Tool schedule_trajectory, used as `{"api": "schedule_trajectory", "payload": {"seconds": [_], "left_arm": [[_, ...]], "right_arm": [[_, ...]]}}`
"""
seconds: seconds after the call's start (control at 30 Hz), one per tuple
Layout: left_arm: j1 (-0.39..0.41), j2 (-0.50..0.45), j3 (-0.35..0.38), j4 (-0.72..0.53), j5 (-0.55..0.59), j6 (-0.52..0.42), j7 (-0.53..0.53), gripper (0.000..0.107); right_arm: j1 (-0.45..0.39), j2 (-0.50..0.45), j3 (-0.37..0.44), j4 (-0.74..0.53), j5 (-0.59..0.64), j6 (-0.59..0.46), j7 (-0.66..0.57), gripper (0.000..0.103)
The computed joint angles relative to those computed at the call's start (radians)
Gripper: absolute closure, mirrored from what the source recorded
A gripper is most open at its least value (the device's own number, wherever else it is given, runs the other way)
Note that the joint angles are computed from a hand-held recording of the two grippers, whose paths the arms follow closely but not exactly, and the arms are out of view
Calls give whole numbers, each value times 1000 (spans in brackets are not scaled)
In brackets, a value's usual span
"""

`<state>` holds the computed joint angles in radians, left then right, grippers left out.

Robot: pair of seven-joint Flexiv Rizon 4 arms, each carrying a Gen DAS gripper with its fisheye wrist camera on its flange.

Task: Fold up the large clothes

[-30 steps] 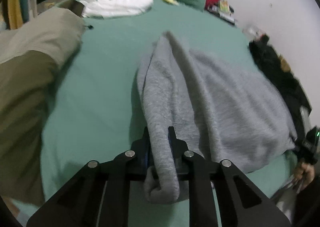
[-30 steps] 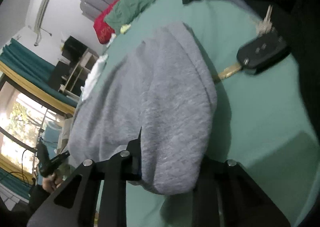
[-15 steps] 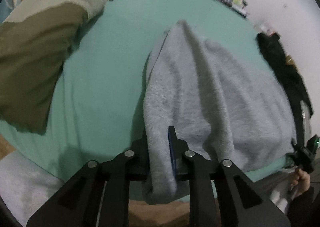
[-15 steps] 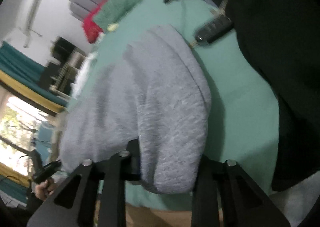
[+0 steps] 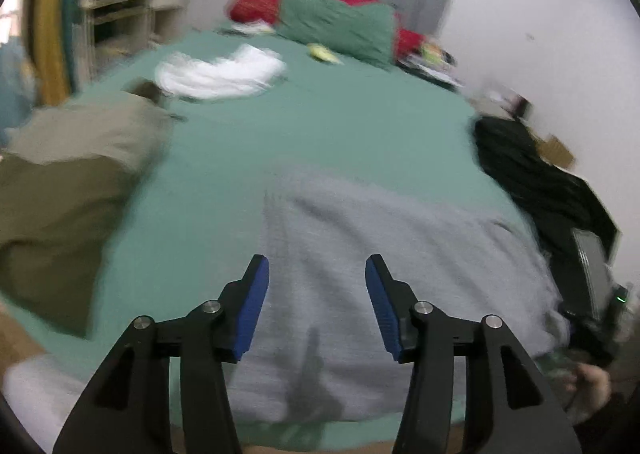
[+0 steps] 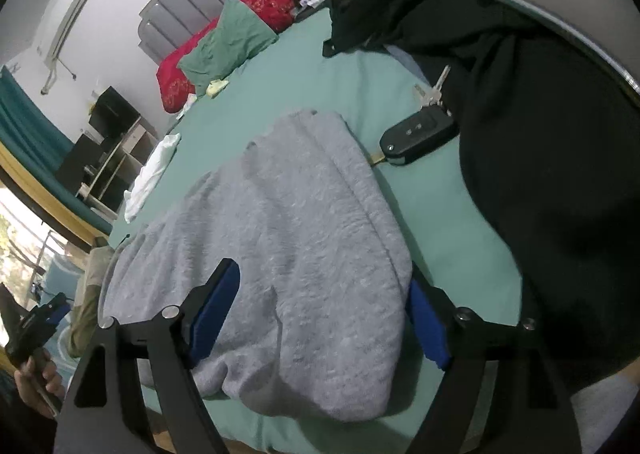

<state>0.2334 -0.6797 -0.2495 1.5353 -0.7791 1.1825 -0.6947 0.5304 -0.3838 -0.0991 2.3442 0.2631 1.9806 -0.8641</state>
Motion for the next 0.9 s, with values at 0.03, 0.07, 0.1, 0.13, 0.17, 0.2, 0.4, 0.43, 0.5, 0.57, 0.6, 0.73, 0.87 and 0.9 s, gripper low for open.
{"api": "schedule_trajectory", "payload": {"seconds": [0.03,0.07,0.1,0.13,0.17,0.2,0.4,0.43,0.5,0.57,0.6,0.73,0.87,0.9], "left_arm": [[-12,-10,-2,-11,11,-16,-4,54],[-29,-21,-3,-19,26,-26,-6,54],[-43,-29,0,-27,39,-32,-11,54],[-62,-45,-1,-40,56,-43,-19,54],[-82,-41,8,-24,35,-49,-3,54],[-84,-57,-4,-41,73,-69,-34,54],[-196,-136,76,-119,224,-62,-90,54],[-225,-173,112,-159,268,-49,-131,54],[-225,-206,106,-187,293,-35,-167,54],[-234,-220,120,-218,326,-41,-206,54],[-234,-211,126,-222,347,-56,-235,54],[-134,-165,-25,-162,272,19,-108,54],[-170,-213,35,-268,289,-9,-168,54],[-184,-234,63,-308,302,-52,-204,54]], "right_arm": [[-10,-2,7,-4,-7,-2,0,23],[-25,-4,20,-5,-18,3,0,23],[-46,-6,39,-4,-30,15,1,23],[-56,-6,48,-1,-33,22,2,23],[-69,-6,60,4,-37,32,4,23],[-79,-7,68,5,-40,35,7,23],[-162,-17,125,25,-67,74,38,23],[-198,-24,152,27,-88,84,53,23],[-246,-34,185,26,-128,96,79,22],[-308,-53,229,21,-191,118,109,22],[-332,-63,245,15,-225,127,122,22],[-402,-103,283,-14,-352,148,169,22],[-462,-147,310,-52,-457,156,219,22],[-501,-168,334,-63,-507,168,243,22]]}}
